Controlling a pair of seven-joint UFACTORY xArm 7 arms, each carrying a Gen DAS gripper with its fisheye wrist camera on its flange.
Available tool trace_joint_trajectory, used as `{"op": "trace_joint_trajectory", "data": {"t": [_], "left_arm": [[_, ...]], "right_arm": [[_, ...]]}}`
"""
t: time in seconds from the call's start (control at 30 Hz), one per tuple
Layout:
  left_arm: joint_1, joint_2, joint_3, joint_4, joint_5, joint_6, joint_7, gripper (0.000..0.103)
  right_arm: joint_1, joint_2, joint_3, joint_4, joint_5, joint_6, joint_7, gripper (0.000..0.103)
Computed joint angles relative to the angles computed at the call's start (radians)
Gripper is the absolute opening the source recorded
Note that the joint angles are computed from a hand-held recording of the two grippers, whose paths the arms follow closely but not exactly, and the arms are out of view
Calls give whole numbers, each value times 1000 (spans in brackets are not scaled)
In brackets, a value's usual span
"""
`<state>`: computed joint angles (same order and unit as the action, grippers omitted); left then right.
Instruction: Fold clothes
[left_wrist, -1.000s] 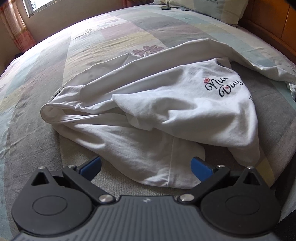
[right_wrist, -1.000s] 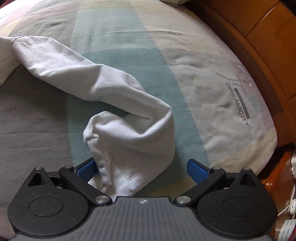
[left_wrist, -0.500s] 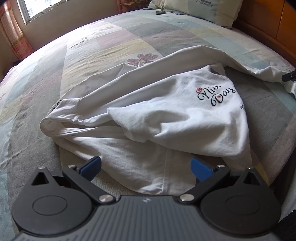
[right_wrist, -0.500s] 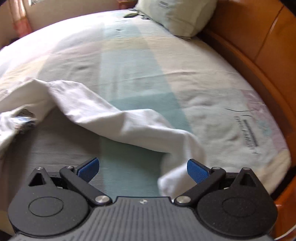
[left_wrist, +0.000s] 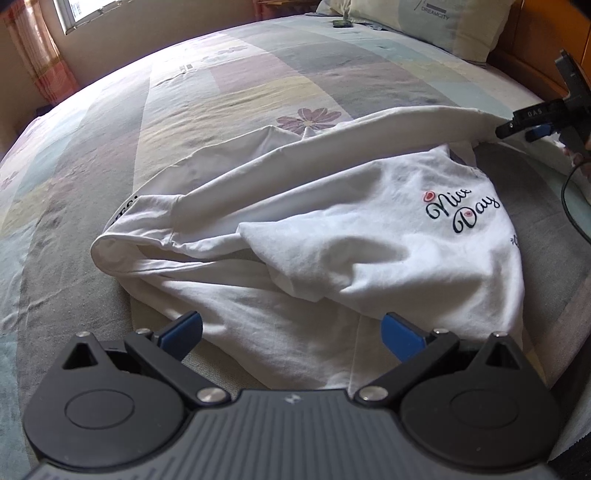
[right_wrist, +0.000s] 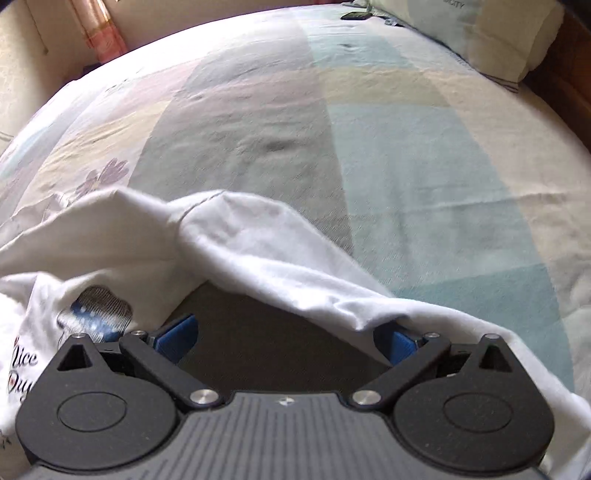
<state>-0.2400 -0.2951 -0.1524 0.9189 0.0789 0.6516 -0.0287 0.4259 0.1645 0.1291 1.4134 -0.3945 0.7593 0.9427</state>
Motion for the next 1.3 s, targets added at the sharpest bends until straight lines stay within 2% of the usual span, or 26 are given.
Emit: {"op": "trace_joint_trajectory", "data": {"t": [0.07,0.13,0.23,0.33,0.47,0.57,0.67,0.77,0.87,1.0,1.13,1.2,1.3], "left_arm": [[1,12,0,4,-2,-6,-3,102],[0,22,2,5,-7,-13,-6,102],[0,23,2,-7,-8,-19,-11,102],[3,16,-1,-25,4,-18,-24,102],[8,-7,2,-66,5,-18,-43,102],[16,-19,-1,-92,11,-22,-67,102],[28,-15,-4,-101,19,-30,-114,102],[26,-17,12,-106,-14,-43,-135,102],[30,-17,26,-105,-42,-53,-146,102],[65,16,34,-70,-27,-59,-188,102],[100,101,50,5,-34,-21,-275,102],[95,124,59,20,-67,-7,-284,102],[80,138,39,24,-29,-4,-293,102]], "right_arm": [[-20,19,-23,36,-14,9,8,103],[-42,25,-31,43,22,-7,0,103],[-34,-3,-24,22,14,-15,29,103],[-16,-47,12,-20,35,-10,-10,103],[44,-103,71,-67,15,78,-9,103],[82,-144,110,-117,8,98,29,103],[114,-162,143,-141,-22,107,114,103],[144,-154,165,-129,-25,124,209,103],[174,-139,179,-113,-6,102,256,103],[219,-101,188,-57,-8,89,240,103],[256,-61,178,-1,-23,82,240,103],[268,-47,171,16,-14,71,231,103],[285,-24,162,44,-15,74,210,103]]}}
